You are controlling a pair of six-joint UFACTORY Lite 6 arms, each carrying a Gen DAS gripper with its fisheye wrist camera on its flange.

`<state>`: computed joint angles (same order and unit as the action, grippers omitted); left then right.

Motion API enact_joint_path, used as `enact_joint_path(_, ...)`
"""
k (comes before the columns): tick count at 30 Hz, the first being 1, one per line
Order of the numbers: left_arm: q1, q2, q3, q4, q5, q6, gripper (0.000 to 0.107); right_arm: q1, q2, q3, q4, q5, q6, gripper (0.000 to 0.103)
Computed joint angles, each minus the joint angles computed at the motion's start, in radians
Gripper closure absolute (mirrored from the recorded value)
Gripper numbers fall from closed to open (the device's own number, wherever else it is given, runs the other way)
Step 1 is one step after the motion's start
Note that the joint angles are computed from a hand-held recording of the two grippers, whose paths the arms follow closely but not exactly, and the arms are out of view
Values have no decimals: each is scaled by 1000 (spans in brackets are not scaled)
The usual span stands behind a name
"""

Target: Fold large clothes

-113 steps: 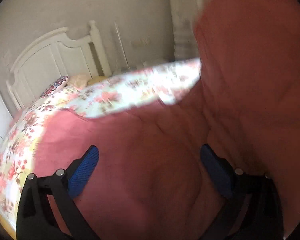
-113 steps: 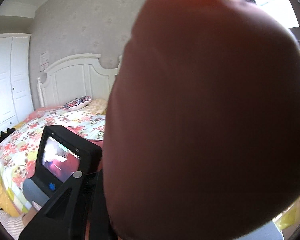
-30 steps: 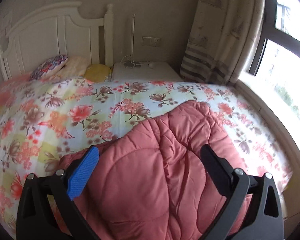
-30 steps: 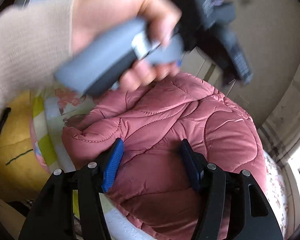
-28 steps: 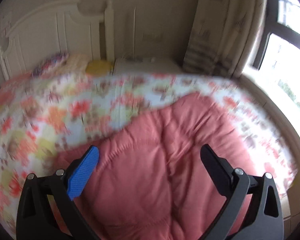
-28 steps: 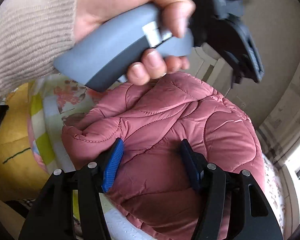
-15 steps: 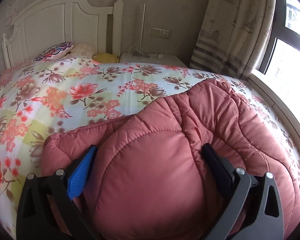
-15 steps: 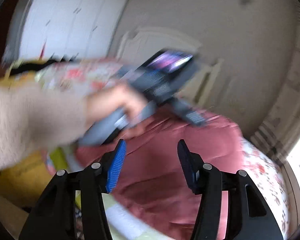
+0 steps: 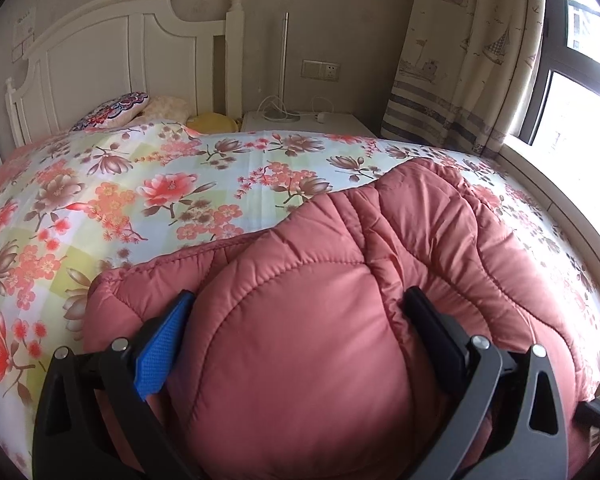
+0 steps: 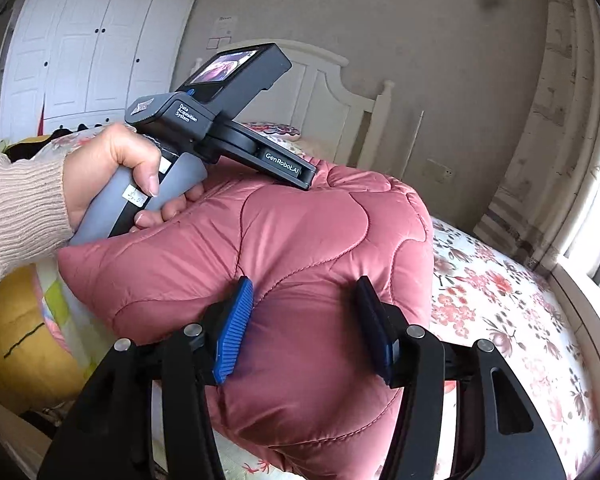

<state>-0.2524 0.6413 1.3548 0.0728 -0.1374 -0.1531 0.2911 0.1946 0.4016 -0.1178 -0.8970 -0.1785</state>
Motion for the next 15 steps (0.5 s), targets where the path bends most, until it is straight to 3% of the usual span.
enact_joint_path(4, 7, -8, -18, 38, -21, -47, 6, -149, -123, 42, -382, 176, 250, 50)
enact_joint_path(6, 9, -9, -19, 45, -21, -52, 6, -236, -169, 95, -561, 215, 403, 50)
enact_joint_path(8, 8, -9, -20, 56, -21, -65, 6, -291, -165, 179, -632, 227, 484, 51)
enact_joint_path(10, 10, -12, -25, 82, -27, -91, 6, -318, -85, 329, -689, 250, 584, 51)
enact_joint_path(13, 17, -17, -34, 135, -40, -146, 6, -306, 86, 562, -731, 328, 683, 60)
enact_joint_path(15, 19, -16, -34, 74, -36, -93, 6, -291, 251, 744, -807, 400, 783, 65)
